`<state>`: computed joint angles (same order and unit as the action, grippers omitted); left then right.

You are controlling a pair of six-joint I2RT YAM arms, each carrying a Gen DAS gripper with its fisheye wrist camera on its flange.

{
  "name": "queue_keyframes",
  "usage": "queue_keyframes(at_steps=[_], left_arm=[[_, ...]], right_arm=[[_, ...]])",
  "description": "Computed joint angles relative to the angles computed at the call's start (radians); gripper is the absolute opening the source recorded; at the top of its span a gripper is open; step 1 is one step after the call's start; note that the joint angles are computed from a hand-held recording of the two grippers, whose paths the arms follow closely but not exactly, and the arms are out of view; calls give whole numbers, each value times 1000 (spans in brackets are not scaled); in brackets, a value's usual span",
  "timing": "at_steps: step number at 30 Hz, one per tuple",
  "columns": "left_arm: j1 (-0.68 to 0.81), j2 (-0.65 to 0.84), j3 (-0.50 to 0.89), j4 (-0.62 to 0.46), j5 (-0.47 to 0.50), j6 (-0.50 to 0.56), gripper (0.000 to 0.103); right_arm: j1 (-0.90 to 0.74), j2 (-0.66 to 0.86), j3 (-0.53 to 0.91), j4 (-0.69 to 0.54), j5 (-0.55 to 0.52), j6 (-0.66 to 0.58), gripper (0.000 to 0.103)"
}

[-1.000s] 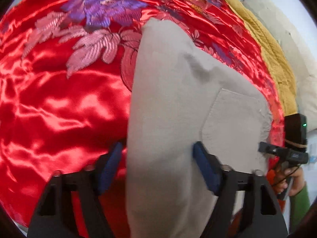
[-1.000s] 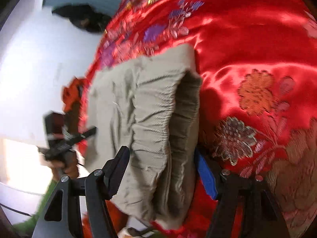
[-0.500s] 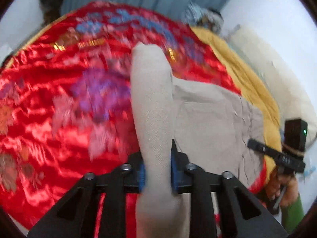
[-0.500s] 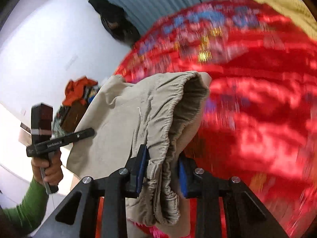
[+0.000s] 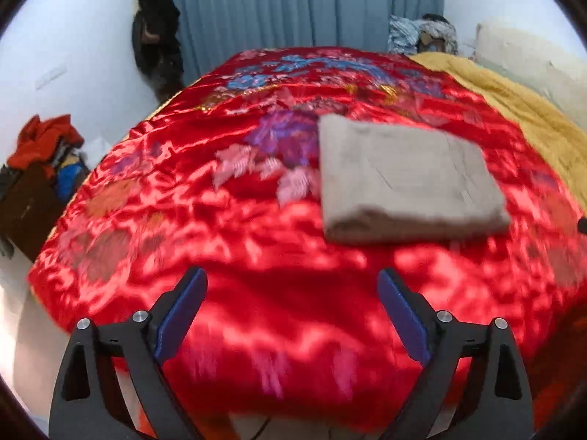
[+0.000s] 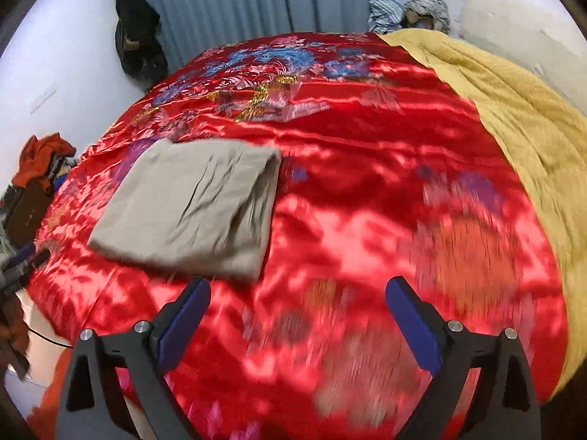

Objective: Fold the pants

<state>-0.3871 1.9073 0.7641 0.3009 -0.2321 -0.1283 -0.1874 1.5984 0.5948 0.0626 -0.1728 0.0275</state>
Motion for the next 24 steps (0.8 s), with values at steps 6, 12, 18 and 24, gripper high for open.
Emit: queue_keyframes(at_steps=[6,12,18,24], left_arm=[[-137,-185,-135,-70,-61,43,96],[-207,-398,-161,-163,-94,79,100],[-229,-534,-136,-293,-120,71,100],[-241,-503,-74,-445,-137,11,100]], right_arm=[[184,-315,-276,-38,91,192,102],[399,-463,-306,-192,242,306,102],[452,-665,-193,-496,296,328,102],[566,-692,-121,-626,359,393,102]])
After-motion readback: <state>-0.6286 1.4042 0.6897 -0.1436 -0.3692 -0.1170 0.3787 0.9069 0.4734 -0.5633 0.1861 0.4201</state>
